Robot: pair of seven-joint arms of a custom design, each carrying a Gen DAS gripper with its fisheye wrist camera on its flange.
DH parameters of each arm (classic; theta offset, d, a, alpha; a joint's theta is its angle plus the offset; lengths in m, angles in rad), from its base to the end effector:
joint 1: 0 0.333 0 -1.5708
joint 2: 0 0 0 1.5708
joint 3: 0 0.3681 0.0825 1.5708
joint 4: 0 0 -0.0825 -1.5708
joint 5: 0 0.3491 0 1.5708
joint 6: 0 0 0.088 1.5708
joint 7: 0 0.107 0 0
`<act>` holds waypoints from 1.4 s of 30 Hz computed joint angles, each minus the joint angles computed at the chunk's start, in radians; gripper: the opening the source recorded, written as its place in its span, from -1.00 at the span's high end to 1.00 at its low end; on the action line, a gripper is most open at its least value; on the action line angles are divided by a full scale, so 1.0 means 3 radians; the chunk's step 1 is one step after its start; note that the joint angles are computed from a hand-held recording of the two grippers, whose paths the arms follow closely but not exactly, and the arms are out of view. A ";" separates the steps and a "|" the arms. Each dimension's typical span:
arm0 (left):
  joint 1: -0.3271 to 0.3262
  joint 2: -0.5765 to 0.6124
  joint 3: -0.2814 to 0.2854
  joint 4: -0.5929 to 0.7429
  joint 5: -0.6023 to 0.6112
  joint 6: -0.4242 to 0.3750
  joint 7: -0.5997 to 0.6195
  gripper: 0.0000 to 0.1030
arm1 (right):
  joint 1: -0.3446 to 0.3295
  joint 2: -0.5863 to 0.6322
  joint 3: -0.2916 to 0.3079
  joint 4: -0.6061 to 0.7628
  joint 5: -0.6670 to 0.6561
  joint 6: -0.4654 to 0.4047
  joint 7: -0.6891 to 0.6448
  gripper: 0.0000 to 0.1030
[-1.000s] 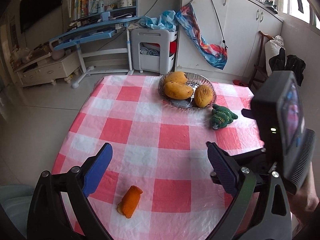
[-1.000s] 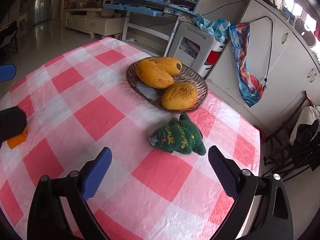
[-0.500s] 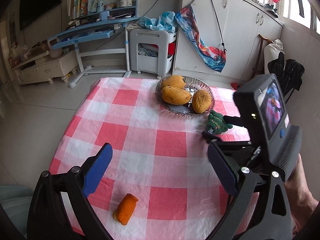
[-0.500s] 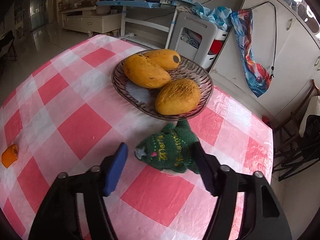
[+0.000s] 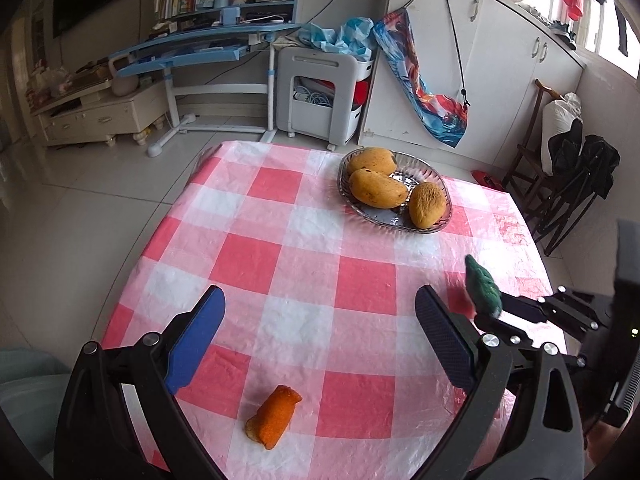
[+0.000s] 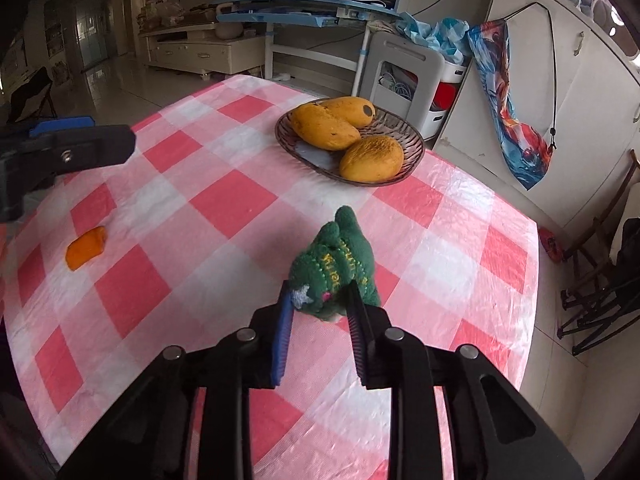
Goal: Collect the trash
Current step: 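Close the right tool on the green plush toy and lift it, then grasp the orange sweet potato strip with the left tool while the right holds the toy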
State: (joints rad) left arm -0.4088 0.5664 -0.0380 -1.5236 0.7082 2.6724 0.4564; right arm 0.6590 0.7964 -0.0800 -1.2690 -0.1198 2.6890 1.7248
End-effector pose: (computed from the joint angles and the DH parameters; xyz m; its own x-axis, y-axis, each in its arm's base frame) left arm 0.6618 -0.3313 0.4511 0.0986 -0.9906 0.0953 -0.7399 -0.1370 -0.6587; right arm 0.6552 0.4607 0.4036 0.5083 -0.8582 0.0721 -0.6716 -0.4474 -0.5905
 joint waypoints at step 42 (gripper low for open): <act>0.0157 -0.0429 -0.0252 -0.0847 0.0087 -0.0327 0.0738 -0.79 | 0.0526 -0.0777 -0.0031 -0.1353 -0.0600 0.0198 0.0451 0.23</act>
State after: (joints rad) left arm -0.3618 0.4377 -0.1135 -1.7776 0.7343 2.5744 0.6778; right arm 0.8168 0.5633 -0.0891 -1.6747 -0.2998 2.7485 1.8602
